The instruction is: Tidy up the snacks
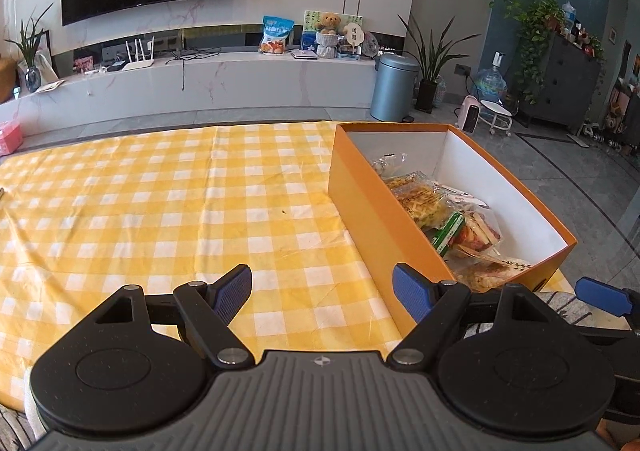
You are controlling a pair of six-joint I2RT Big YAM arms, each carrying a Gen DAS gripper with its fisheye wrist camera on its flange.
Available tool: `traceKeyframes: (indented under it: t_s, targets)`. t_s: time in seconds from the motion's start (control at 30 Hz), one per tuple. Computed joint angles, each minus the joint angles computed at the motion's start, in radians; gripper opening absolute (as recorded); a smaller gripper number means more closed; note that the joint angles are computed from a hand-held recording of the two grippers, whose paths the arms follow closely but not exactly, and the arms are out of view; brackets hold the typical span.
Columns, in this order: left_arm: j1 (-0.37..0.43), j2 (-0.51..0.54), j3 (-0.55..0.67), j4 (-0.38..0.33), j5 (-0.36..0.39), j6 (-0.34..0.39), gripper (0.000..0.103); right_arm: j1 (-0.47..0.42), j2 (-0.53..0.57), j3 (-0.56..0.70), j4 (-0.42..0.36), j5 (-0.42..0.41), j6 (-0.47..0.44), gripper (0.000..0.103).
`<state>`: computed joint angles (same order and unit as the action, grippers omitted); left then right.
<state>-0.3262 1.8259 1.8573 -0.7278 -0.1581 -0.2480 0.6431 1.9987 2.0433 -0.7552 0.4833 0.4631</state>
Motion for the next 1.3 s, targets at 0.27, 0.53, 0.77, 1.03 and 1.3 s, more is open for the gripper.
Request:
traceKeyframes:
  t_s: [0.27,0.53,0.77,1.03,1.3]
  targets:
    - [-0.003,-0.001,0.006,-0.008,-0.005,-0.003,0.094,-0.004,-0.002,-0.003,0.000,-0.034,0.035,0.100]
    - [-0.008,0.001,0.006,-0.006,-0.026,0.000,0.094,-0.003,0.002,0.005,-0.013,-0.025,0.023,0.100]
    - [-0.008,0.004,0.009,-0.008,-0.029,-0.013,0.094,-0.004,0.014,0.018,-0.022,-0.024,0.024,0.099]
    - [-0.004,0.007,0.011,-0.009,-0.026,-0.016,0.094,-0.001,0.022,0.033,-0.037,-0.014,0.015,0.099]
    - [-0.002,0.008,0.010,-0.010,-0.019,-0.014,0.094,0.000,0.026,0.043,-0.050,-0.008,0.011,0.099]
